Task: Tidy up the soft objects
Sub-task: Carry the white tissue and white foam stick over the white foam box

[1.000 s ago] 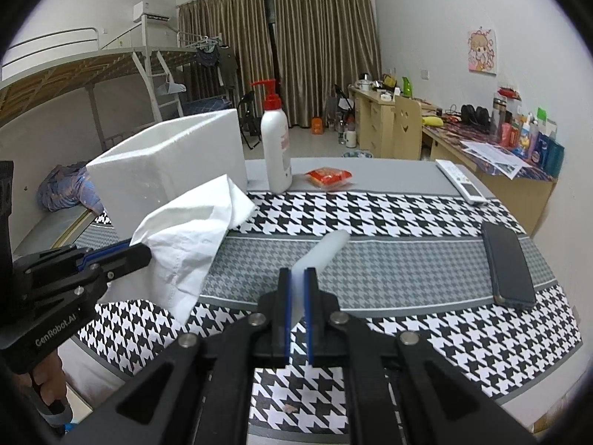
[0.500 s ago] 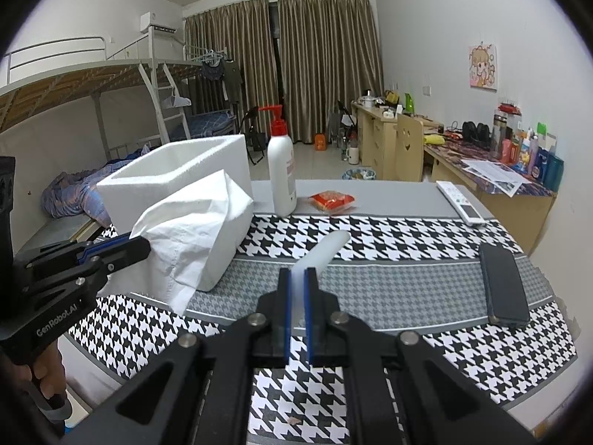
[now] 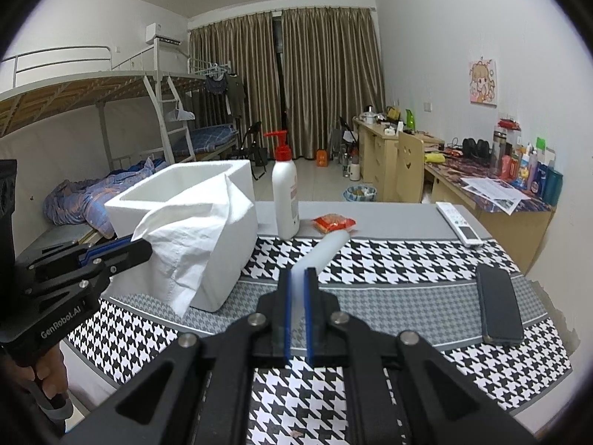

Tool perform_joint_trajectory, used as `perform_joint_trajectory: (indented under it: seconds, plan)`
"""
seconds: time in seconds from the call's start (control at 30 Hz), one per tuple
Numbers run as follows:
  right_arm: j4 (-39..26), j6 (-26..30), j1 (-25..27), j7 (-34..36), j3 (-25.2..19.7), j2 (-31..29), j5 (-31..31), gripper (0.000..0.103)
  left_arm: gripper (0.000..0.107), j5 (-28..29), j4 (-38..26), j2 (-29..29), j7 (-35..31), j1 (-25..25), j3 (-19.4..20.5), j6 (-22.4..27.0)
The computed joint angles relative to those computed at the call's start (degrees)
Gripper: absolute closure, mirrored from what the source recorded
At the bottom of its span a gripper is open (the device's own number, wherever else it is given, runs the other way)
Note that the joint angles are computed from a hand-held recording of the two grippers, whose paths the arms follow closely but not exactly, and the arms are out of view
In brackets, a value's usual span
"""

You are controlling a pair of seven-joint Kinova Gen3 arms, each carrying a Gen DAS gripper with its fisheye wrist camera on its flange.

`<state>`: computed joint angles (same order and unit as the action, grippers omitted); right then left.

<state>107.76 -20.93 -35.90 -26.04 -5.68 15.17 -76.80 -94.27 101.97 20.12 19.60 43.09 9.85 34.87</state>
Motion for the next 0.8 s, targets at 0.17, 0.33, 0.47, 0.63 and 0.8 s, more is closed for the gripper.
perform_joint_trajectory:
  seconds: [0.17, 0.33, 0.47, 0.63, 0.8]
  plan:
    - [0.03, -0.34, -0.11, -2.17, 0.06, -0.26, 2.11, 0.094, 0.099, -0.28, -0.17, -0.26, -0.13, 0.1, -0.05, 0.7]
    - [-0.25, 0.07, -0.57, -3.52, 0.41, -0.39, 4.28, 0.095, 0.099, -1.38, 0.02, -0.71, 0.67, -0.02, 0.01, 1.8]
    - [-0.67, 0.27, -1.01, -4.91, 0.96, -0.37, 6.38, 0.094, 0.099, -2.09, 0.0, -0.99, 0.92, -0.37, 0.38, 2.62]
    - [-1.56, 1.25, -1.49, -6.1, 1.78, -0.3, 8.67, 0.094, 0.099, -2.59, 0.02, -1.51, 1.25, -0.94, 0.72, 3.15]
    - [-2.39, 2.84, -2.02, -8.18, 2.95, -0.15, 11.83, 0.094, 0.099, -2.92, -0.35, -1.93, 1.09, -1.09, 1.01, 4.25]
